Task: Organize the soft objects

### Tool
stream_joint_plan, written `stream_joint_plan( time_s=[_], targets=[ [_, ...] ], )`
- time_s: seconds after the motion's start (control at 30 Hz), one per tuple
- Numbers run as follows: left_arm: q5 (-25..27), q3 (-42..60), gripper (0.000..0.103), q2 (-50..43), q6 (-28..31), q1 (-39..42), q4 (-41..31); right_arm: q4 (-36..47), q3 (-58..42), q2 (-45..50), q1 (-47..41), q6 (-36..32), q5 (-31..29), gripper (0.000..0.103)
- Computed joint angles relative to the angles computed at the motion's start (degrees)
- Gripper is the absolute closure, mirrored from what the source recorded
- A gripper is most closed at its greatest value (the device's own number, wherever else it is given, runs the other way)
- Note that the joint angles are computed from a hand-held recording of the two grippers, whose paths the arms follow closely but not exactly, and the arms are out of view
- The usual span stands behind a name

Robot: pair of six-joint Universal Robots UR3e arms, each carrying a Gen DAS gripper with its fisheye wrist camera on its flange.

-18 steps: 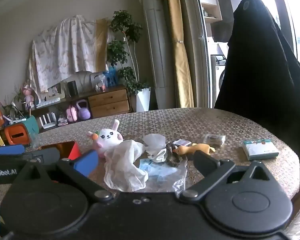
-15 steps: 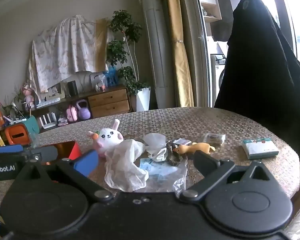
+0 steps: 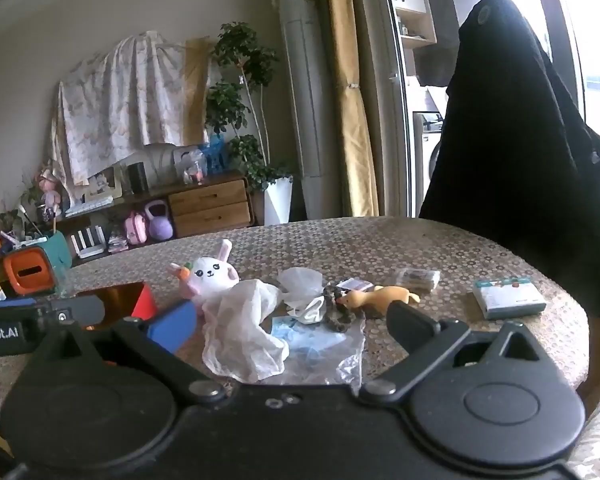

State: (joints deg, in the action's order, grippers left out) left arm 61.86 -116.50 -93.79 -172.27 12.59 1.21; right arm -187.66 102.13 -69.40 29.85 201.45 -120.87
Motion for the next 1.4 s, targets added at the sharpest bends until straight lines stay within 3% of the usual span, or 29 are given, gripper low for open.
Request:
stream_joint_plan(
  time_s=[1.4],
  targets=[
    [-0.6,-0.2,0.0,0.5,-1.0,0.3,1.6,-0.5,1.1,-0.9,-0.6,0.5,1.7,0.004]
  ],
)
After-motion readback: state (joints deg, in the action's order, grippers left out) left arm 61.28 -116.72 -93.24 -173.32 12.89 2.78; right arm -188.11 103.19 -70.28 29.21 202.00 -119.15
